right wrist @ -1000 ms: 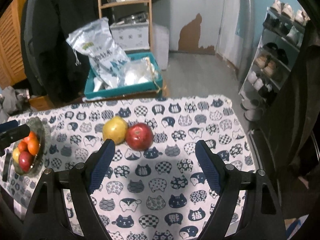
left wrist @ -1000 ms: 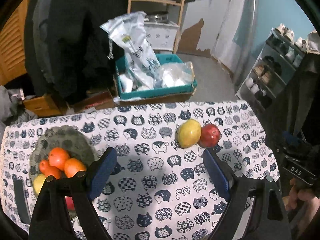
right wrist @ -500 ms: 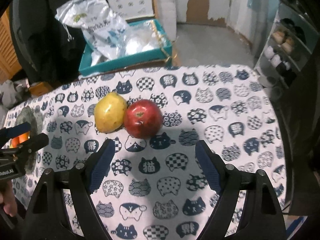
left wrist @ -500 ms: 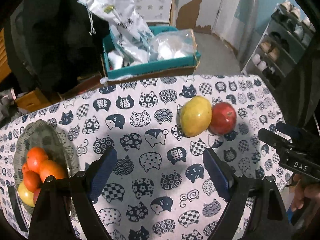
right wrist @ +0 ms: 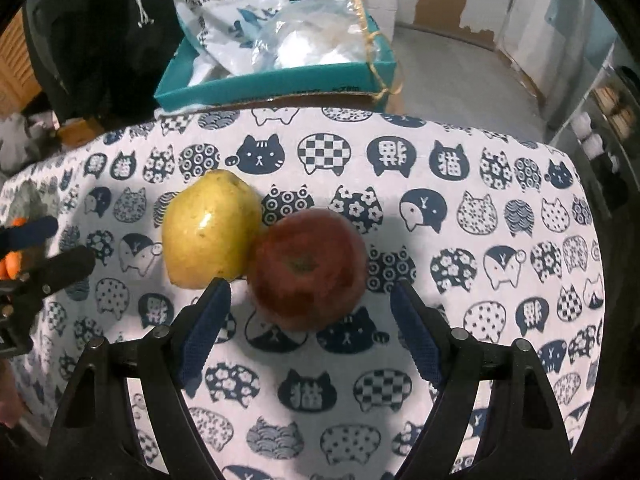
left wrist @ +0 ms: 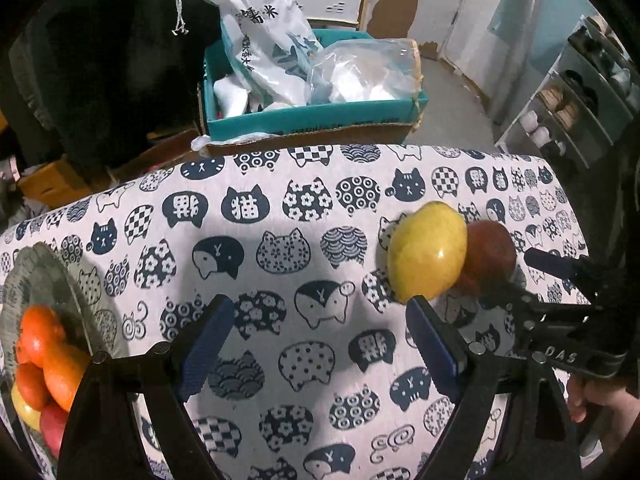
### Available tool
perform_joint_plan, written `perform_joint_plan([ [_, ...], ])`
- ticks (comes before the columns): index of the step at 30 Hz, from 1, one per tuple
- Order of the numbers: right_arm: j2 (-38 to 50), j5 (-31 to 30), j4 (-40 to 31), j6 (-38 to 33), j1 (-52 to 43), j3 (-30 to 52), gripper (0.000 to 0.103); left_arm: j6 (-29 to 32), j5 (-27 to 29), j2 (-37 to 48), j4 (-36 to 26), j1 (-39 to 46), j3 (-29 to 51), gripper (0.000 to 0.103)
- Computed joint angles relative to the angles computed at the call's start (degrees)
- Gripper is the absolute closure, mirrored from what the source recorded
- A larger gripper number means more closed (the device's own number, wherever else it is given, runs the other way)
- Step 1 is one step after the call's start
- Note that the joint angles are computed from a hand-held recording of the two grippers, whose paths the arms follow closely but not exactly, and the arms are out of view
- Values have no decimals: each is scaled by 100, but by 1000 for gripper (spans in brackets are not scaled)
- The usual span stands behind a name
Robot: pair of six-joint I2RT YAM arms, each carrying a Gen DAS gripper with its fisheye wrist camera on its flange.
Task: Organize fruits
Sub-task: 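Close the right tool on the red apple while the left tool approaches the pear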
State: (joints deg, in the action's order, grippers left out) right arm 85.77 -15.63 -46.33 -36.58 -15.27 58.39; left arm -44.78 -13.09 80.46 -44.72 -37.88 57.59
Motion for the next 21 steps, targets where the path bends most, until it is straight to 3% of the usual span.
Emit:
perform_joint_plan([
  [7, 268, -62, 172, 112, 29, 15, 21, 117, 321, 236, 473, 306, -62, 14],
  [10, 477, -239, 43, 65, -68, 127, 31, 155, 376, 368, 543, 297, 48, 14],
  [12, 497, -371, 34, 86, -147, 126, 31, 124, 431, 399, 613, 272, 84, 14],
  [21, 404, 48, 336, 242, -676, 136, 32, 171, 565, 873, 815, -4, 472, 14],
])
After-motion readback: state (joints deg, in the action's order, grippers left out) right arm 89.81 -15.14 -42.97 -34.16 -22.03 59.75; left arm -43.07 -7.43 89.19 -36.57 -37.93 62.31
